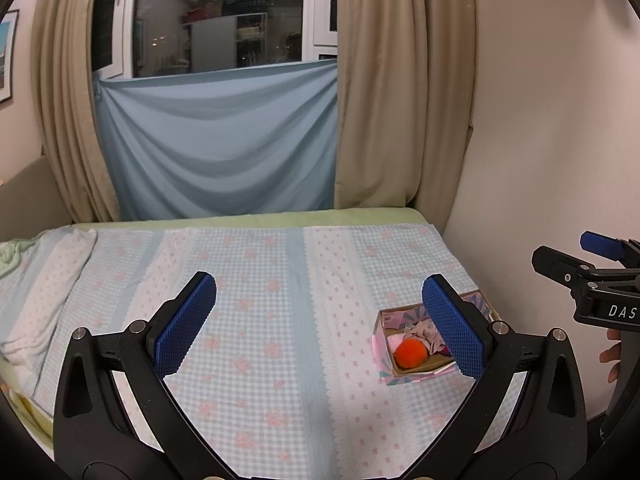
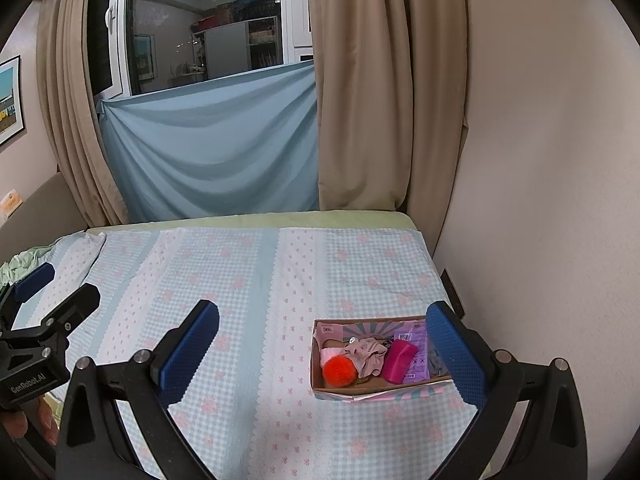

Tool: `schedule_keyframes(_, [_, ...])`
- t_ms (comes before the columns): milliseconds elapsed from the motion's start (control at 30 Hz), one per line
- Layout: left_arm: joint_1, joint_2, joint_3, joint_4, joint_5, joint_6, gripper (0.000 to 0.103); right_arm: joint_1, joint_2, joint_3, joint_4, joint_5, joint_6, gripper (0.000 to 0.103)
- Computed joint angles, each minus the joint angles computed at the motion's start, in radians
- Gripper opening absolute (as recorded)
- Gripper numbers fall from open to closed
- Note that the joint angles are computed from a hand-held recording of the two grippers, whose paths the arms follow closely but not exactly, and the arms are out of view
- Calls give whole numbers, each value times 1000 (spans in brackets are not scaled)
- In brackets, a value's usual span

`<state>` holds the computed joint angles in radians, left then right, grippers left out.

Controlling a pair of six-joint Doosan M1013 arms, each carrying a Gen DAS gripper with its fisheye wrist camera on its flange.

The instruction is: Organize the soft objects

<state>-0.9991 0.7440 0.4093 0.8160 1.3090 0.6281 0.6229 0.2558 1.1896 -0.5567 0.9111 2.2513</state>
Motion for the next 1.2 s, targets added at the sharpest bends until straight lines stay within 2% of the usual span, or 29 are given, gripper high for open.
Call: schedule_keyframes(1200, [6,-6,14,19,-12,0,103,-8,14,-24,15,2,-20,103])
